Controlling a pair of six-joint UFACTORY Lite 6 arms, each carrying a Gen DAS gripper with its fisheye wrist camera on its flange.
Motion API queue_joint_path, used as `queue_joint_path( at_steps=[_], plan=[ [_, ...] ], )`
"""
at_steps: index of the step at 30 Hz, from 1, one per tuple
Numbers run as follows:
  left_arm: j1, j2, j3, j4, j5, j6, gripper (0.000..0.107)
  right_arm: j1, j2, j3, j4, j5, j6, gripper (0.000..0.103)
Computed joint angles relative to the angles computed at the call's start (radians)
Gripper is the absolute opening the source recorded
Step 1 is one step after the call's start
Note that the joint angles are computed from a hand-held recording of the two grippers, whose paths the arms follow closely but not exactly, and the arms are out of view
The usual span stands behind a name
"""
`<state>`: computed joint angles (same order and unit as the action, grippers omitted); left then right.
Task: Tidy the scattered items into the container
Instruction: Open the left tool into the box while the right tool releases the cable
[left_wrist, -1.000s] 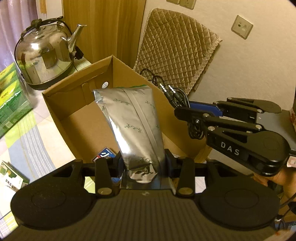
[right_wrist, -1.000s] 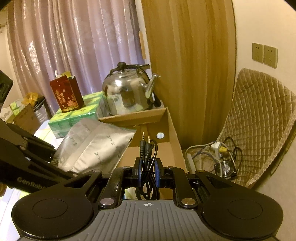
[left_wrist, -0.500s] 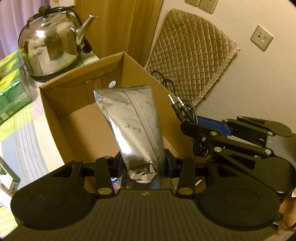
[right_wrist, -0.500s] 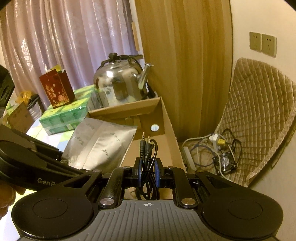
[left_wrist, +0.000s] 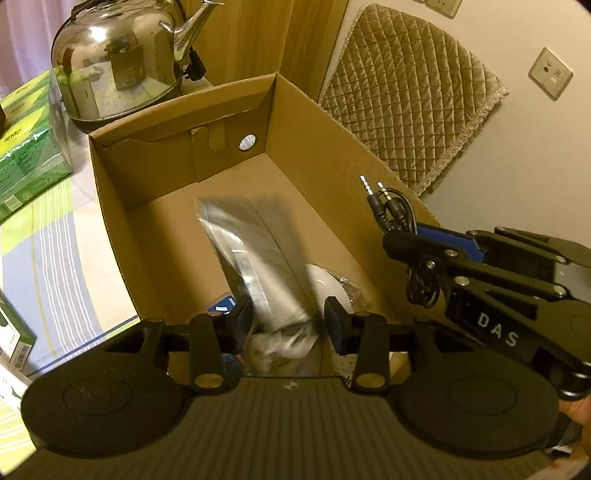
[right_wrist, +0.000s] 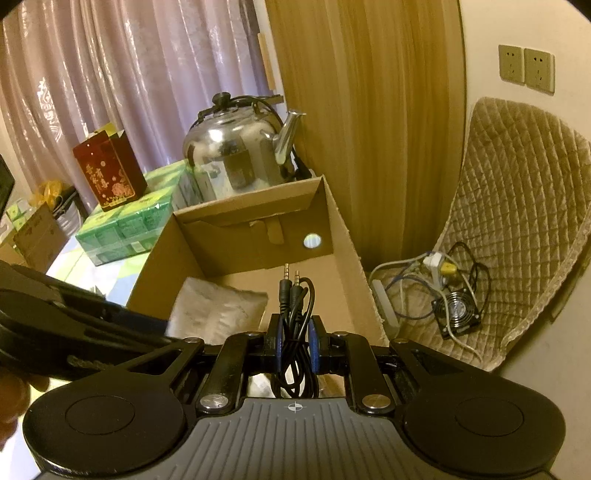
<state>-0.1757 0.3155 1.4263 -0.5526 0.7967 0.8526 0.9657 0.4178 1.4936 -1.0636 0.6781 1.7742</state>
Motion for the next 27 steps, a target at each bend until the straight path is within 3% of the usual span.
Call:
queue_joint_path(
  at_steps=[11,27],
  plan=[
    [0.091,-0.121,-0.07,-0.065,0.017,0.109,0.039,-0.001,0.017,0.01,0.013,-0.016,0.008,0.011],
    [0.333,-0.309,-0.231,-0.214,0.111,0.332,0.052,-0.022,0.123,0.098,0.067,-0.099,-0.036,0.011]
  ],
)
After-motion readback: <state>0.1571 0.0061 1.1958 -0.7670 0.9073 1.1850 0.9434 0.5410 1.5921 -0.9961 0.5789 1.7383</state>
